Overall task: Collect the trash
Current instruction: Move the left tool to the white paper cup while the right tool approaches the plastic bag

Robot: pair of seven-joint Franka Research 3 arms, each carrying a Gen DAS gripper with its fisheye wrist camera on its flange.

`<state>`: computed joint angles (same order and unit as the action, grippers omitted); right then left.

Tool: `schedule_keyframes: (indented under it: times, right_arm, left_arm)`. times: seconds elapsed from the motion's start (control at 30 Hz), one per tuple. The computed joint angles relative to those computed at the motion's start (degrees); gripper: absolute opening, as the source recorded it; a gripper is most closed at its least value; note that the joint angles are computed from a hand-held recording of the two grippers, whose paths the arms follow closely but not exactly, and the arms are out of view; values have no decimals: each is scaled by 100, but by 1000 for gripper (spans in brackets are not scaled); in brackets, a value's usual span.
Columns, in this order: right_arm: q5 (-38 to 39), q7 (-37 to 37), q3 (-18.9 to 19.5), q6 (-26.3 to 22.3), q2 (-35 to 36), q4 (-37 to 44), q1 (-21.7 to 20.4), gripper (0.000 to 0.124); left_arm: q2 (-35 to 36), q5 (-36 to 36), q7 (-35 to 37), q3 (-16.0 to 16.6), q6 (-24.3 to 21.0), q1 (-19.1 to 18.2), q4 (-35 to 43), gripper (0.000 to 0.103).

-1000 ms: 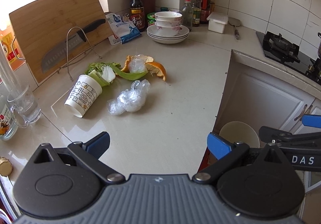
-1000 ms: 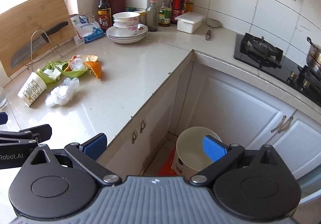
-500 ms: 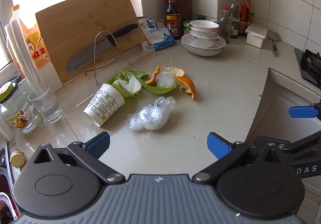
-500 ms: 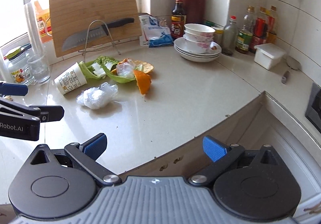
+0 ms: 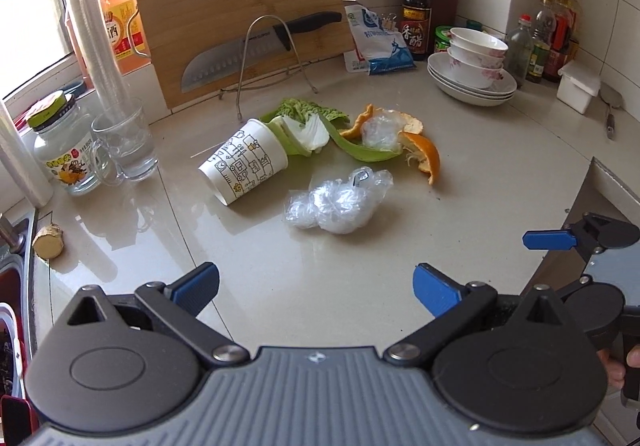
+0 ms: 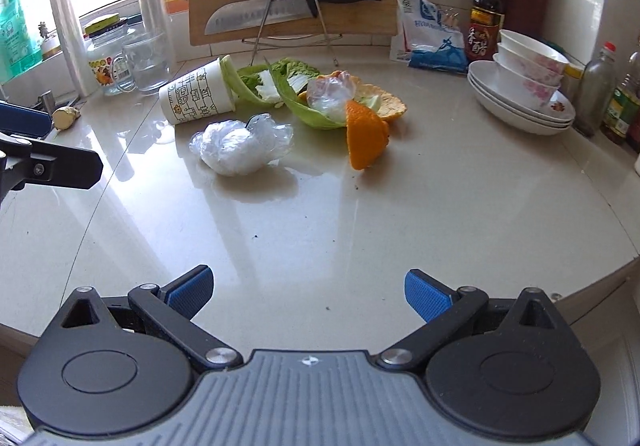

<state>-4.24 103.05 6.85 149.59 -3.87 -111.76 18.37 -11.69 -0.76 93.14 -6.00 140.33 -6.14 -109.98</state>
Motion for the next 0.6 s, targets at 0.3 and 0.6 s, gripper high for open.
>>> schedule_keyframes:
  times: [0.3, 0.6]
  right_arm:
    - [533, -959, -71, 22, 790, 673, 169, 103]
    - [813, -1615, -150, -162, 1492, 1520, 305, 103]
  left_arm:
    - [573, -412, 396, 110, 29, 133, 532, 102]
    - [1502, -347, 957, -23, -62, 456, 1539, 102]
